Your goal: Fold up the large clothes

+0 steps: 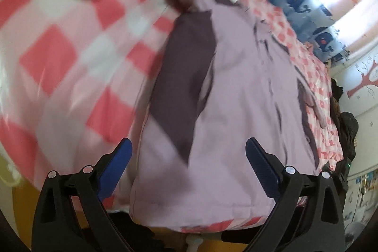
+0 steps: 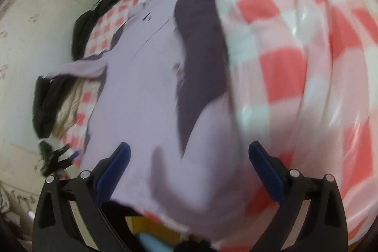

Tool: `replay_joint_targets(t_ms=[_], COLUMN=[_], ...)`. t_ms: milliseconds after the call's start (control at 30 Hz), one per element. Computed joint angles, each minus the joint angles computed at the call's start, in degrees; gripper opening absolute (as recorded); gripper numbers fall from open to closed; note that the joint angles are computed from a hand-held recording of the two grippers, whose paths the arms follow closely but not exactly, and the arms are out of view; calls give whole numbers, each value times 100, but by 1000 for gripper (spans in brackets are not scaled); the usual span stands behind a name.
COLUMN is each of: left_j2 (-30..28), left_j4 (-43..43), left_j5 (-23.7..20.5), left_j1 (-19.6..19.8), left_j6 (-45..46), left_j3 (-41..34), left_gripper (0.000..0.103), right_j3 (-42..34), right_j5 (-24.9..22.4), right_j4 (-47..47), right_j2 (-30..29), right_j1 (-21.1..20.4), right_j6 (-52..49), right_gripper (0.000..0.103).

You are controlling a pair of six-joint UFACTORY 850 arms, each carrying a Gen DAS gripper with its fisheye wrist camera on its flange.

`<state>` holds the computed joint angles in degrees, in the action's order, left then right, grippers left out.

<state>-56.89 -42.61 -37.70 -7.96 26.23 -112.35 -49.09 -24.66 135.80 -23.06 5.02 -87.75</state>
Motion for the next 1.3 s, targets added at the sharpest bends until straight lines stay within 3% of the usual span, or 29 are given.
replay_joint_targets(t_ms=[33,100,167,233,267,333,400,467,600,633,700,767,800,833,867,900,933,1000,1100,1200,1233,1300], left_j2=[-13,-77,-100,-49,-43,26,65,60,403,485,553,659,751,879,1069,1213,1367,1482,1306,862,648,301], left_j4=[43,150,331,302,227,347,398,82,135,258,942,1967,2425,2950,3550,4043,4602,5067,4037,2394,1949,1440], left_j5=[-17,18,79,-70,-75,13,-69,-291,-209,-199,-215,115,406,786,1335,1753,2282,2851,3063,2949,2847,2704], left_j1=[-19,-59,-113,-7,-29,-97,-92,4,68,70,22,-111,-177,-250,-341,-422,-523,-689,-1015,-1353,-1472,-1642], left_j6=[-64,-180,-392,-329,-232,-158,-165,-7,328,350,153,-322,-623,-1034,-1580,-2087,-2685,-3161,-2077,-282,181,649], left_j3=[38,19,84,134,168,237,209,78,282,347,373,531,675,868,1148,1359,1580,1738,1477,869,559,75], left_gripper=[93,93,93,93,92,78,42,22,19,19,22,35,51,61,76,84,87,92,93,93,93,93], right_j3=[30,-73,-263,-393,-348,-256,-125,54,343,342,231,310,500,725,918,1050,1139,1263,1348,1361,1358,1240], right_j5=[-114,156,414,746,646,575,427,134,-13,171,995,1248,1016,759,510,343,276,33,-503,-1246,-1690,-1934], right_j4=[83,-94,-342,-200,194,620,1241,1560,1587,1248,335,381,764,1363,1963,2381,2807,3165,3322,3598,3523,3568], right_j2=[1,-40,-145,-180,-110,43,277,519,884,893,711,541,616,800,975,1126,1262,1477,1579,1429,1294,1088], right_j1=[18,90,169,280,304,351,414,456,697,749,907,914,833,754,689,621,569,346,-149,-707,-1027,-1427], right_j6=[-93,-47,34,-134,-555,-1013,-1655,-1939,-2061,-1785,-1055,-849,-1090,-1571,-2083,-2423,-2767,-3031,-2848,-2490,-2137,-1903], right_gripper=[96,96,88,34,31,25,24,22,22,22,26,34,38,43,47,57,70,72,75,83,83,83])
